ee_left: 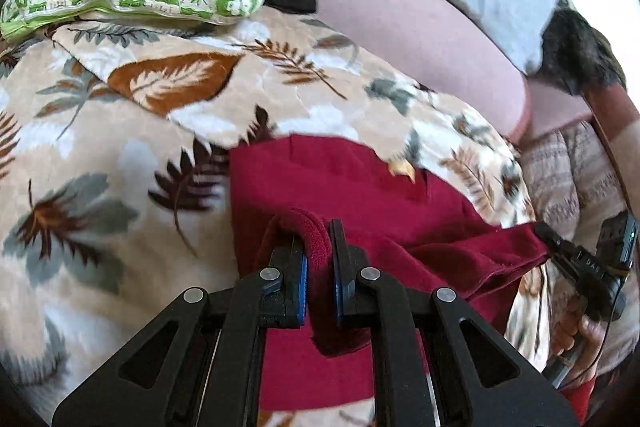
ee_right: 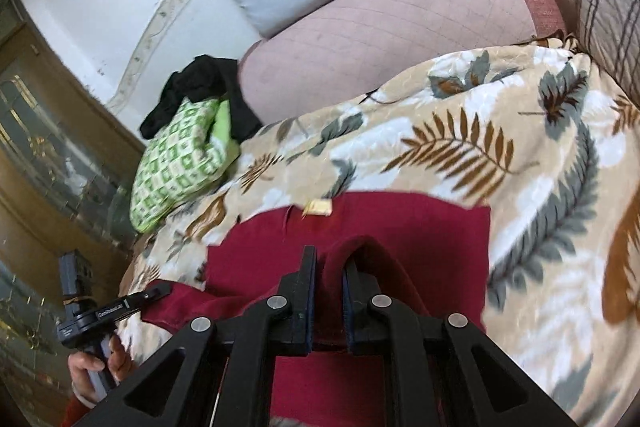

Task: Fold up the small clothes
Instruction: 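Lift the hem with both grippers and fold it toward the collar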

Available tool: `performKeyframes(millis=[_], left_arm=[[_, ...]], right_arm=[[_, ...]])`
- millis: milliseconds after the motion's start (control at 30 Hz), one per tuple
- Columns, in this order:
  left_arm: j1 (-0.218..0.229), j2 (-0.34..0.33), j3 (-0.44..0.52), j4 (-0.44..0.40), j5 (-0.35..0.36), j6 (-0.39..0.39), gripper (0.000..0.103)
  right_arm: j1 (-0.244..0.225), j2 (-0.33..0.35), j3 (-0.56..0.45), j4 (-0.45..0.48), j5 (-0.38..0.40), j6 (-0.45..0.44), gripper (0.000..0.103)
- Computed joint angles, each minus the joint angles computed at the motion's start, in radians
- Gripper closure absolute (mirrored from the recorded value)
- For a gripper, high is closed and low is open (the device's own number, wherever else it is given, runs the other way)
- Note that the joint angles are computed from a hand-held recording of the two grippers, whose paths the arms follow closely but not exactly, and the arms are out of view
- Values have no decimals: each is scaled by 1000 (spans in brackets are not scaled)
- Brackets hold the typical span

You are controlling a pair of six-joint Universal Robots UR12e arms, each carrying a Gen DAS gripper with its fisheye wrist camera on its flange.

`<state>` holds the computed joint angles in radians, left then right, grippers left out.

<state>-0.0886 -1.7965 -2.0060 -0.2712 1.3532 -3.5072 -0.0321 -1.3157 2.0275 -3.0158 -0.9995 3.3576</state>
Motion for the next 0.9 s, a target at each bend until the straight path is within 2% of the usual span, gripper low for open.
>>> performKeyframes(millis=[133,200,267,300,367,433,467,500,533,600,633,733,833,867,900], left_arm=[[5,-55,54,-16,7,-44,95],[11,-84,77,-22,-21,-53,94],[14,-101,97,-49,-31,-41,89],[17,-106,102,-56,-40,-30,82],[25,-105,101,-53,-64,-19,69],[38,-98,92,-24,-109,-25,52],[40,-92,89,-12,-109,-28,45],[35,-86,86,4,-79,-28,33],[26,-81,82,32,-42,-27,28],[19,-75,75,80,-23,-4,27],[17,-75,77,78,-27,6,27],[8,-84,91,37,-24,5,27],[-1,-100,99,18,-9,-1,27],[-6,-106,104,4,3,-1,27],[-9,-111,109,-11,11,4,27]], right_arm=[[10,74,-59,7,-42,71,93],[11,109,-78,-9,-58,130,93],[9,136,-95,-2,-74,179,84],[5,145,-99,-7,-86,208,80],[-2,145,-90,-58,-108,251,60],[-23,135,-69,-128,-93,289,59],[-30,125,-62,-134,-94,287,59],[-32,113,-58,-125,-98,270,59],[-33,101,-54,-112,-102,237,59],[-22,84,-53,-82,-126,152,59],[-14,81,-56,-61,-140,115,59],[17,96,-83,15,-184,28,57],[40,128,-109,60,-191,-33,57],[53,140,-123,83,-212,-66,58],[66,147,-133,98,-253,-82,65]])
